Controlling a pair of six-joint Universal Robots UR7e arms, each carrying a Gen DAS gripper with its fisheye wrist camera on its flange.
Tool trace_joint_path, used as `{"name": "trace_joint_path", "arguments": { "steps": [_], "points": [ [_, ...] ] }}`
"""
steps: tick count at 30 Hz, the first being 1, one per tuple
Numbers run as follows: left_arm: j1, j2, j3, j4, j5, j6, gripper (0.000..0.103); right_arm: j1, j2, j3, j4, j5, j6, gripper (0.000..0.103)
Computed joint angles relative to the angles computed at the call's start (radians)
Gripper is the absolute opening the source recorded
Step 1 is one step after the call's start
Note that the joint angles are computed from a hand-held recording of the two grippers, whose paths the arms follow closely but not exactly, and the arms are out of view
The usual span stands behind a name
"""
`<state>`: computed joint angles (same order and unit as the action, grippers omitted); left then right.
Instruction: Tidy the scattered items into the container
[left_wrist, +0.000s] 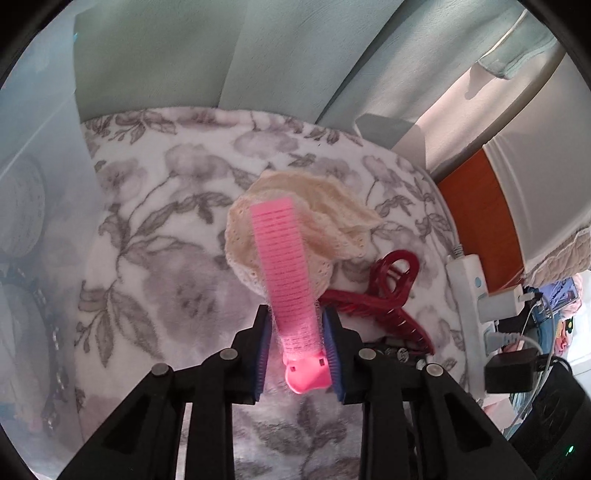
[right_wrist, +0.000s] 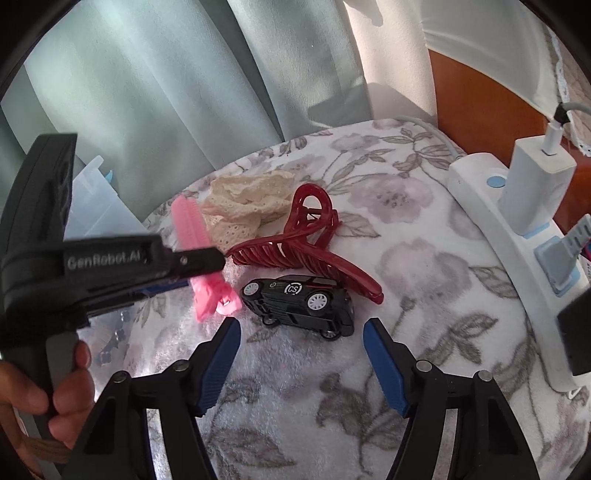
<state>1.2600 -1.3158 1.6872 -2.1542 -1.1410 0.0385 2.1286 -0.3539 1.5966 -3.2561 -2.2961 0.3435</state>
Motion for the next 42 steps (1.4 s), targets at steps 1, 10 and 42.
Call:
{"name": "trace_joint_path", "arguments": {
  "steps": [1, 10, 42],
  "points": [
    [0.006, -0.004, 0.002, 0.003, -0.007, 0.003, 0.028, -0.002, 0.003, -0.006, 0.003, -0.001, -0.002, 0.072],
    [0.033, -0.008, -0.014, 0.009, -0.033, 0.018, 0.032, -0.012, 0.04, -0.068, 0.008, -0.022, -0.044, 0.072],
    [0.0, -0.05, 0.014, 0.073, 0.027, -0.085, 0.034, 0.025, 0.04, -0.069, 0.008, -0.069, -0.023, 0.048]
  ]
}}
